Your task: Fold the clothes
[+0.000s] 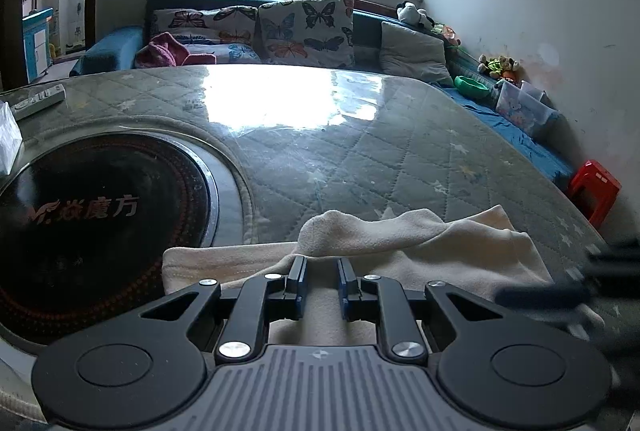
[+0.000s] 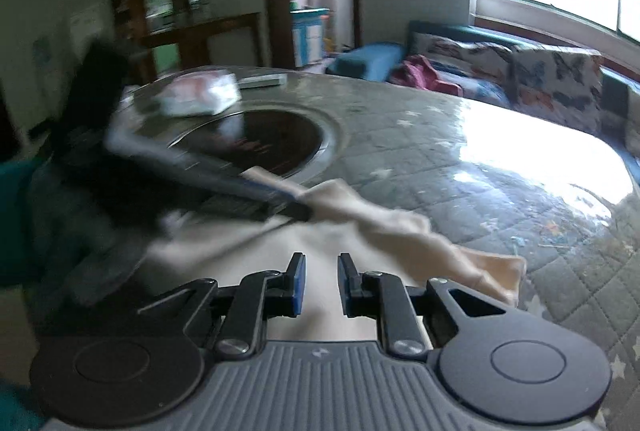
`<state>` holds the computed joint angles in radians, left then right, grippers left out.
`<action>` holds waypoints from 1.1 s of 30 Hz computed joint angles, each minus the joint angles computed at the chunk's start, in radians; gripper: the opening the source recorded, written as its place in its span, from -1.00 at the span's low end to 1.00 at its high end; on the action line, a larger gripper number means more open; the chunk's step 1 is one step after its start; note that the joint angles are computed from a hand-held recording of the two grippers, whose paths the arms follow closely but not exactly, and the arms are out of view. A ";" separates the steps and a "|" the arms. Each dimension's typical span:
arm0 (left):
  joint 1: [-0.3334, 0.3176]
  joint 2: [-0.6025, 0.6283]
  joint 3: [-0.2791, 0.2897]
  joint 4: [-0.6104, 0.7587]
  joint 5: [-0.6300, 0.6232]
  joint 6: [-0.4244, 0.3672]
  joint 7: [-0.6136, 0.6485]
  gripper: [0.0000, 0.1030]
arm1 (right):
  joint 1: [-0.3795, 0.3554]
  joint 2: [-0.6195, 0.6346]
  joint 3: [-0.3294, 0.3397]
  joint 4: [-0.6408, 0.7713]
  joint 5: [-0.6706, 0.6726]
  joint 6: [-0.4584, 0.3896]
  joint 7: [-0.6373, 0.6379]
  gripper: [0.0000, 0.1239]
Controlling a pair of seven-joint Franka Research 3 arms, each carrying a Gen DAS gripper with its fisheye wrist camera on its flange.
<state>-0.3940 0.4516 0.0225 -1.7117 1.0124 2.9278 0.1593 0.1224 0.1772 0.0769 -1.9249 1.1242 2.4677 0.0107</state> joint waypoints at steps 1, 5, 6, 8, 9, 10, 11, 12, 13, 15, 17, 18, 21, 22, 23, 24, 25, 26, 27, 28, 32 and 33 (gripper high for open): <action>-0.003 0.000 0.001 0.000 0.002 -0.003 -0.003 -0.65 | -0.003 -0.019 0.000 -0.025 0.007 -0.001 -0.022 -0.73; -0.008 -0.002 0.003 0.001 0.012 -0.013 -0.012 -0.64 | 0.003 -0.075 -0.008 -0.106 0.054 0.023 -0.112 -0.73; -0.007 -0.003 0.001 0.000 0.012 -0.014 -0.013 -0.64 | 0.008 -0.078 -0.011 -0.115 0.057 0.032 -0.120 -0.73; -0.005 -0.001 0.000 0.001 0.012 -0.017 -0.016 -0.64 | 0.017 -0.078 -0.016 -0.126 0.053 0.048 -0.121 -0.74; -0.005 -0.001 -0.001 0.001 0.013 -0.019 -0.017 -0.64 | 0.021 -0.077 -0.017 -0.131 0.051 0.057 -0.122 -0.74; -0.006 -0.001 -0.001 0.002 0.016 -0.020 -0.019 -0.64 | 0.023 -0.077 -0.016 -0.141 0.069 0.067 -0.143 -0.74; -0.006 -0.002 -0.001 0.002 0.018 -0.023 -0.021 -0.64 | 0.024 -0.076 -0.015 -0.151 0.095 0.078 -0.173 -0.73; -0.006 -0.002 -0.002 0.002 0.019 -0.025 -0.022 -0.64 | 0.025 -0.078 -0.016 -0.156 0.107 0.080 -0.184 -0.73; -0.006 -0.003 -0.003 0.001 0.021 -0.027 -0.021 -0.63 | 0.025 -0.081 -0.017 -0.158 0.112 0.079 -0.188 -0.73; -0.004 -0.003 -0.006 0.001 0.022 -0.030 -0.020 -0.63 | 0.023 -0.086 -0.025 -0.152 0.105 0.063 -0.161 -0.74; -0.002 -0.003 -0.007 0.001 0.022 -0.029 -0.021 -0.63 | 0.017 -0.090 -0.033 -0.146 0.108 0.052 -0.130 -0.74; -0.002 -0.003 -0.007 0.001 0.023 -0.029 -0.023 -0.63 | 0.015 -0.091 -0.036 -0.144 0.113 0.054 -0.121 -0.74; -0.004 -0.002 -0.007 0.002 0.028 -0.032 -0.030 -0.63 | 0.007 -0.080 -0.044 -0.132 0.104 0.066 -0.077 -0.73; -0.004 -0.001 -0.006 0.003 0.030 -0.032 -0.032 -0.63 | 0.005 -0.073 -0.046 -0.127 0.086 0.067 -0.052 -0.73; -0.004 -0.001 -0.007 0.003 0.031 -0.031 -0.033 -0.63 | 0.000 -0.062 -0.049 -0.118 0.067 0.059 -0.024 -0.73; -0.003 -0.001 -0.007 0.003 0.032 -0.030 -0.033 -0.63 | -0.006 -0.058 -0.049 -0.114 0.062 0.048 -0.013 -0.73; -0.002 -0.002 -0.008 0.002 0.032 -0.029 -0.033 -0.63 | -0.010 -0.060 -0.047 -0.113 0.061 0.043 -0.013 -0.73; -0.001 -0.002 -0.008 0.001 0.031 -0.028 -0.032 -0.63 | -0.013 -0.063 -0.046 -0.112 0.061 0.039 -0.014 -0.73; 0.001 -0.002 -0.009 0.001 0.030 -0.027 -0.031 -0.63 | -0.016 -0.064 -0.045 -0.108 0.067 0.036 -0.012 -0.73; 0.002 -0.002 -0.010 0.000 0.028 -0.026 -0.029 -0.63 | -0.019 -0.065 -0.045 -0.103 0.076 0.031 -0.008 -0.73; -0.002 -0.002 -0.007 0.001 0.034 -0.027 -0.034 -0.63 | -0.024 -0.049 -0.048 -0.089 0.068 0.074 0.021 -0.73; -0.002 -0.002 -0.007 0.001 0.034 -0.027 -0.034 -0.63 | -0.026 -0.040 -0.050 -0.084 0.048 0.075 0.045 -0.73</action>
